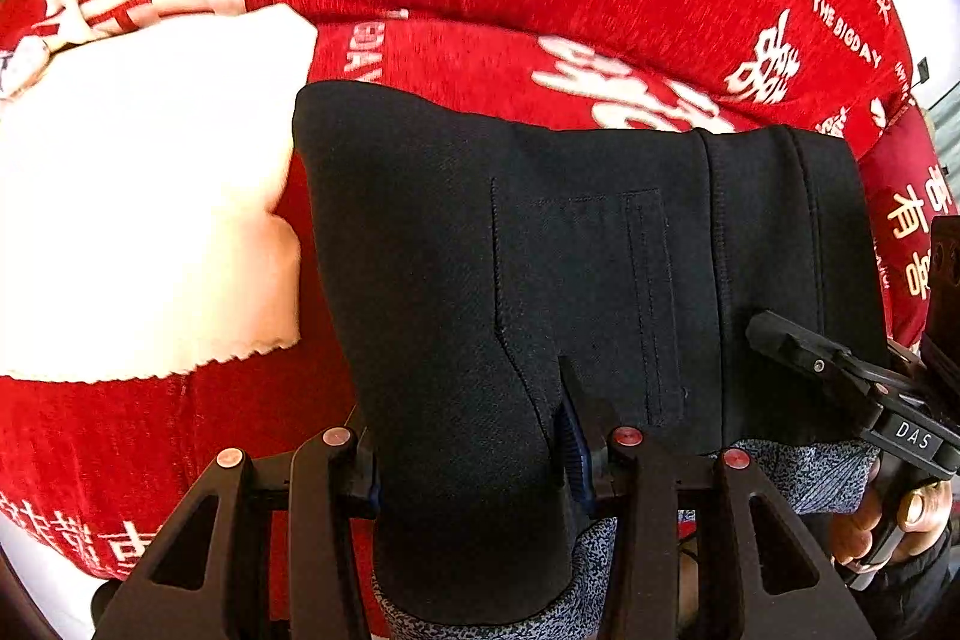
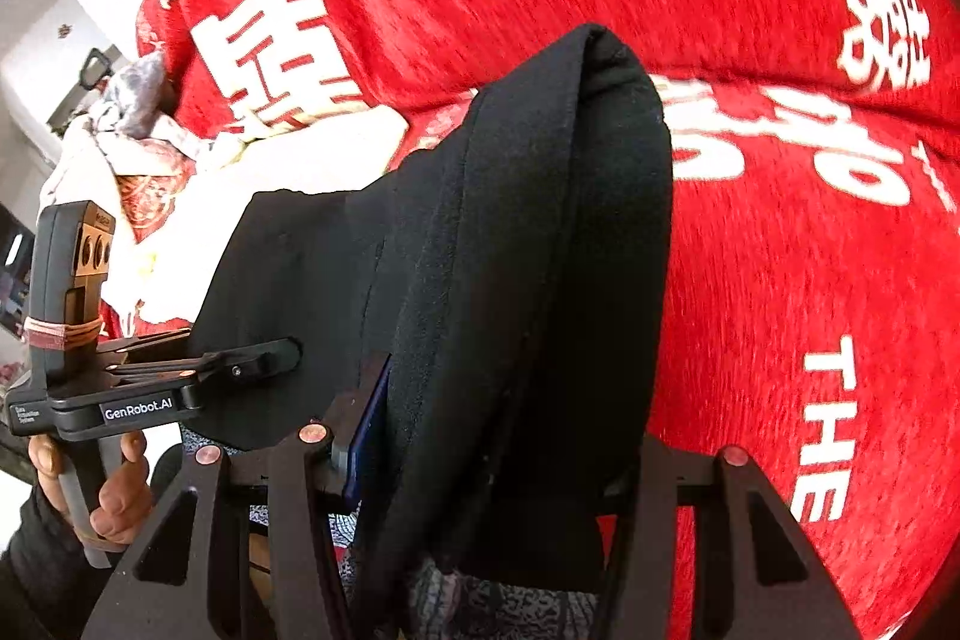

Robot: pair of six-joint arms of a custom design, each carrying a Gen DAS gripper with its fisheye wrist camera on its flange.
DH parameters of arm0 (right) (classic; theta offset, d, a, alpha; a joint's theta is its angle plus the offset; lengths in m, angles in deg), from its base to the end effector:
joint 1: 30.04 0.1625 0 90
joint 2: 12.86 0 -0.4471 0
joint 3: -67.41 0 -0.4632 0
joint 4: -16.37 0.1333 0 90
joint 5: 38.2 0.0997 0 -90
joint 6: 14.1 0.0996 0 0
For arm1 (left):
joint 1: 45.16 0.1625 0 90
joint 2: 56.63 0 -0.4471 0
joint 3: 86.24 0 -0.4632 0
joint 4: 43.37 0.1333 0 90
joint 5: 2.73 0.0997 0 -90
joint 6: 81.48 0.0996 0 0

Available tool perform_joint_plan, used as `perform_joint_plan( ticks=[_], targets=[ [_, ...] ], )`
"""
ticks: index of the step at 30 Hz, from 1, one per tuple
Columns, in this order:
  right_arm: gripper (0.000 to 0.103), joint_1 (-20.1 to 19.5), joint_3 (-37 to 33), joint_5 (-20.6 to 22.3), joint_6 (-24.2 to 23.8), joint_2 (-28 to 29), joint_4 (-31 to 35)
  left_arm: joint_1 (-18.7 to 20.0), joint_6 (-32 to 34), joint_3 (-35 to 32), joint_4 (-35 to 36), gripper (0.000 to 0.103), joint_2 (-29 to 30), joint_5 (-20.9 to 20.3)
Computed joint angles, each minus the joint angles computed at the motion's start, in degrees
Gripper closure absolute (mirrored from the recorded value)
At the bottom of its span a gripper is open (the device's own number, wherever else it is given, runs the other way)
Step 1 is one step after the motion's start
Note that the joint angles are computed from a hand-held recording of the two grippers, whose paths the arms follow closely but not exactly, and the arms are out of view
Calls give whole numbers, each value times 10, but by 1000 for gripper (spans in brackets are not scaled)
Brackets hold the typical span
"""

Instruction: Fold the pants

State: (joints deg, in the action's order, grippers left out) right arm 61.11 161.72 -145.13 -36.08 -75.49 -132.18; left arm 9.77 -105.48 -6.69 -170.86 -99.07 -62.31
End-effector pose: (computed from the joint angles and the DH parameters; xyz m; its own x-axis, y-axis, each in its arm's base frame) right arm 0.1190 -0.7295 0.2764 -0.8827 -0.2296 0.4100 -0.3756 0.8691 -0.3219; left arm -0.3091 -0.7600 0.0995 -0.8802 0.1172 -0.4599 0.2370 0.9481 -0.2120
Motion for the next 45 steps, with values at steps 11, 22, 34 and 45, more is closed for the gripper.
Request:
perform_joint_plan(
  ticks=[11,22,34,45],
  targets=[
    [23,-46,-26,43,73,15,41,20,2,23,-39,31,-4,-19],
    [18,-12,38,-25,-10,-54,-68,-17,5,68,-60,31,-52,54],
    [18,18,146,-67,-262,-61,-139,-40,43,120,-94,31,-52,32],
    [18,6,110,-14,-188,-66,-128,-40,40,82,-76,31,-36,66]
  ],
)
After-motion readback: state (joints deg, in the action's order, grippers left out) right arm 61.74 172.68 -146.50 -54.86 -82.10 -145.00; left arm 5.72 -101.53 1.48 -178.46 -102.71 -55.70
